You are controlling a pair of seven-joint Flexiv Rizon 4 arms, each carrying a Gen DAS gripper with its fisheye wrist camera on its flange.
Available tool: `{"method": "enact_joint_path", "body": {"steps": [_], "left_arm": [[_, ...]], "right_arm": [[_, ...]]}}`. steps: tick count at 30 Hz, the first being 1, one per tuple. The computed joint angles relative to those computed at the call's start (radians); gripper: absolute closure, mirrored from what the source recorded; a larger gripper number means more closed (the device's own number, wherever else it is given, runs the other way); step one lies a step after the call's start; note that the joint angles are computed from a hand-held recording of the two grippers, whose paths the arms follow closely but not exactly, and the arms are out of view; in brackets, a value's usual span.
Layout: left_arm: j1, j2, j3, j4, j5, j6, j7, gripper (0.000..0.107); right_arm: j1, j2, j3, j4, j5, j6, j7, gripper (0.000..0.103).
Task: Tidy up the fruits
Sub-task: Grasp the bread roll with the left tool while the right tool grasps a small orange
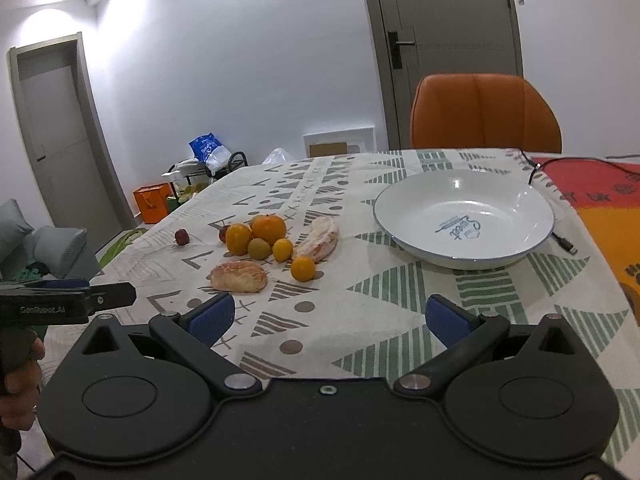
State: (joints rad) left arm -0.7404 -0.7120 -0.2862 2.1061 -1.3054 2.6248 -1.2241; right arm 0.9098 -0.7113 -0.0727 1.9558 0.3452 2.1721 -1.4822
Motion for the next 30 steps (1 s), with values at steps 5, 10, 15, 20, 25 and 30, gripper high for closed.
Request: {"method": "enact_joint_path", "body": {"steps": [5, 10, 15, 20, 25, 30], "left_arm": [[0.018, -0.027, 0.01, -0.041, 0.043, -0.019, 0.008, 0.006], [0.036, -0.048, 0.014, -0.086, 0.055, -0.055, 0.035, 0.006], [0.054, -0.067, 0.021, -0.125, 0.074, -0.097, 0.048, 0.006], [0.06, -0.088, 0.031, -0.166, 0.092, -0.132, 0.072, 0.006], [0.074, -0.101, 0.043, -0.184, 0.122, -0.172, 0.066, 0.006], [0.084, -0.111, 0.059, -0.197, 0.15, -0.216, 0.053, 0.006]], "right_arm": [[-0.028, -0.026, 0.001, -0.037, -0.034, -0.03, 0.02, 0.003], [-0.086, -0.05, 0.035, -0.067, -0.107, -0.042, 0.06, 0.014], [-0.117, -0.072, 0.048, -0.094, -0.173, -0.066, 0.085, 0.024], [-0.134, -0.091, 0.048, -0.121, -0.224, -0.088, 0.111, 0.03], [-0.171, -0.107, 0.073, -0.15, -0.293, -0.119, 0.142, 0.043], [-0.183, -0.121, 0.077, -0.177, -0.341, -0.151, 0.173, 0.052]]}}
